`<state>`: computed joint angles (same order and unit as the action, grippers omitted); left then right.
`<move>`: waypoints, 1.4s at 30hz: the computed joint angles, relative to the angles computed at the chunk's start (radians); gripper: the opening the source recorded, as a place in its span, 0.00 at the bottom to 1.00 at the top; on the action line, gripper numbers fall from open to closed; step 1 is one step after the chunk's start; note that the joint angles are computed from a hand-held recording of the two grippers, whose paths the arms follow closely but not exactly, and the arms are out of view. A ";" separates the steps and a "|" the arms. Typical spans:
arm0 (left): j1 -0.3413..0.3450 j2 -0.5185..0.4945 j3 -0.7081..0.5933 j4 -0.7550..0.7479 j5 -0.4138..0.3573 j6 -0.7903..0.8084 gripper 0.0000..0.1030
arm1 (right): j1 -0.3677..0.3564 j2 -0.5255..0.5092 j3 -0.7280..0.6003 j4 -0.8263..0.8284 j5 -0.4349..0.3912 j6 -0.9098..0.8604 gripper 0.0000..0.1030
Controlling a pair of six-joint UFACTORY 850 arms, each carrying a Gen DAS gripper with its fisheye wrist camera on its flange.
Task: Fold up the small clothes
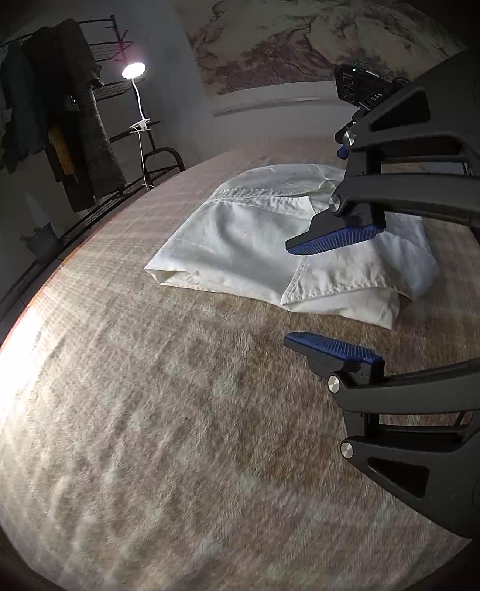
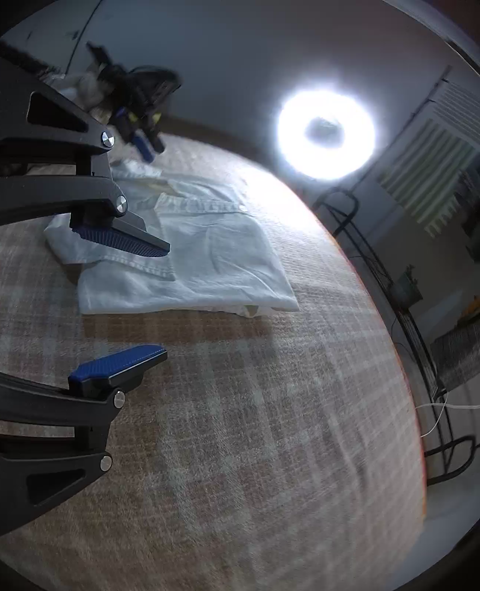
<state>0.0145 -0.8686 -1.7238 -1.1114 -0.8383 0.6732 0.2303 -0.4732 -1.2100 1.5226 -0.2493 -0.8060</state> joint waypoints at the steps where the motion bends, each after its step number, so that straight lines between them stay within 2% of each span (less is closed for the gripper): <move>1: -0.004 -0.005 -0.007 0.006 0.001 -0.004 0.42 | -0.004 0.000 0.005 0.057 -0.010 -0.053 0.51; 6: -0.025 -0.039 -0.051 0.050 0.002 -0.040 0.42 | -0.020 -0.042 -0.013 0.115 -0.077 -0.098 0.48; 14: -0.050 -0.074 -0.098 0.056 0.011 -0.026 0.42 | -0.017 -0.144 -0.123 -0.094 -0.130 0.085 0.44; 17: -0.065 -0.083 -0.115 0.062 0.031 -0.019 0.42 | -0.014 -0.165 -0.144 -0.032 -0.132 0.052 0.44; 19: -0.073 -0.087 -0.125 0.069 0.040 -0.023 0.42 | -0.016 -0.189 -0.174 -0.026 -0.166 0.066 0.37; 20: -0.077 -0.092 -0.134 0.079 0.039 -0.033 0.38 | -0.013 -0.200 -0.189 -0.048 -0.171 0.093 0.37; 21: -0.085 -0.097 -0.142 0.084 0.044 -0.042 0.30 | -0.006 -0.208 -0.204 -0.089 -0.160 0.130 0.34; 23: -0.093 -0.096 -0.144 0.103 0.056 -0.048 0.22 | 0.004 -0.219 -0.234 -0.192 -0.141 0.215 0.27; 25: -0.112 -0.087 -0.141 0.129 0.099 -0.050 0.15 | 0.009 -0.222 -0.253 -0.295 -0.131 0.299 0.17; 27: -0.133 -0.064 -0.122 0.160 0.151 -0.029 0.09 | 0.018 -0.216 -0.257 -0.362 -0.113 0.347 0.13; 30: -0.163 -0.027 -0.089 0.182 0.225 0.015 0.07 | 0.035 -0.212 -0.276 -0.507 -0.080 0.464 0.10; 33: -0.181 0.006 -0.056 0.153 0.261 0.057 0.06 | 0.054 -0.203 -0.289 -0.677 -0.046 0.600 0.08; 35: -0.189 0.018 -0.050 0.130 0.269 0.072 0.06 | 0.067 -0.190 -0.293 -0.783 -0.020 0.675 0.08; 42: -0.225 0.007 -0.111 0.113 0.249 0.079 0.06 | 0.081 -0.111 -0.237 -0.949 0.063 0.768 0.07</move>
